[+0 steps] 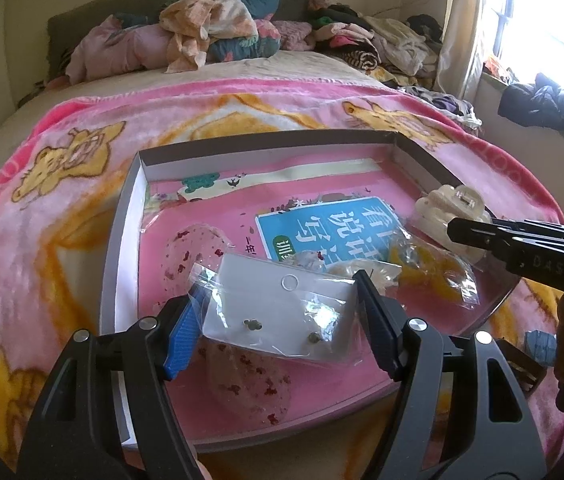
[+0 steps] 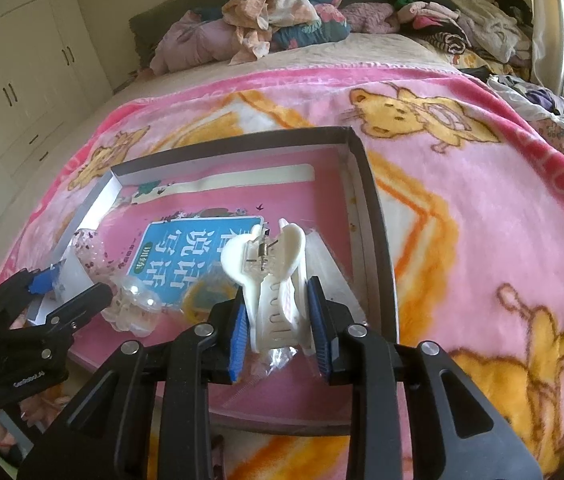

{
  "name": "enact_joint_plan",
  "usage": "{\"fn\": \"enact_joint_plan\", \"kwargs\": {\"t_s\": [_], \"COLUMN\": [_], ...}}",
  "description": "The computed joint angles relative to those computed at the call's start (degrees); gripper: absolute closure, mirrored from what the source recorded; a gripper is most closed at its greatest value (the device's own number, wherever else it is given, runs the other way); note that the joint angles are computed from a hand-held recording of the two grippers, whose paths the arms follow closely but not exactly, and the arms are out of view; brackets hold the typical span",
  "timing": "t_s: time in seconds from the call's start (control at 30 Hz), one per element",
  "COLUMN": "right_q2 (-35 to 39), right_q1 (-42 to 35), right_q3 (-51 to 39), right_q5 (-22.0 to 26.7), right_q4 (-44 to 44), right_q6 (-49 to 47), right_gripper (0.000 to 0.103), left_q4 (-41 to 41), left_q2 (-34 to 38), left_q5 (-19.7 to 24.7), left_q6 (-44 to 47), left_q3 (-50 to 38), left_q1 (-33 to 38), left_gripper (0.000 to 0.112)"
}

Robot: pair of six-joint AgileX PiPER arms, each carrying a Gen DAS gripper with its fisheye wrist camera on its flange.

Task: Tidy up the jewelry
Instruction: 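Open the right tool to drop the claw clip while the left tool releases the earring card in the box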

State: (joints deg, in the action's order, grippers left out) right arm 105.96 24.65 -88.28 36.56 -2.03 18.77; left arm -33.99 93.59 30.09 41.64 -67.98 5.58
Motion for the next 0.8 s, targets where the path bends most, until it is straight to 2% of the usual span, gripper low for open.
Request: {"fn": "enact_joint_plan", "kwargs": {"t_s": [0.03, 0.13, 0.27, 0.5, 0.63, 0.8], "right_q2": [-0.64, -2.56, -5.45, -10.88, -13.24, -16.88], "right_q1": [-0.07, 0.25, 0.53, 1.86, 2.21, 3.45], "right_q3": [0.96, 3.52, 7.12, 14.13, 17.01, 20.66], "right_q5": [-1.10, -3.55, -6.45, -10.42, -10.97, -11.25], "right_q4": [0.51, -0.15, -1.23, -8.58, -11.84, -19.02], "right_q6": [-0.26, 0.73, 2.38, 10.04, 13.96, 21.46], "right_gripper": [0.060, 0.056, 0.044, 0.033, 0.024, 0.019], "left_q4": [-0.04, -0.08, 0.02, -0.07, -0.35, -0.96], "left_q2": [0.03, 0.15, -0.09, -0.39, -1.30, -3.72], "left_q5": [-0.05, 0.12, 0.34, 0.41, 0.47, 0.00], "left_q6": [0.06, -0.23, -0.44, -1.06, -0.61, -0.17], "left_q3": [0.01, -0.14, -0.13, -0.03, 0.84, 2.96], "left_q1": [0.02, 0.06, 0.18, 0.70, 1.36, 2.14], "left_gripper": [0.051, 0.051, 0.051, 0.048, 0.043, 0.035]}}
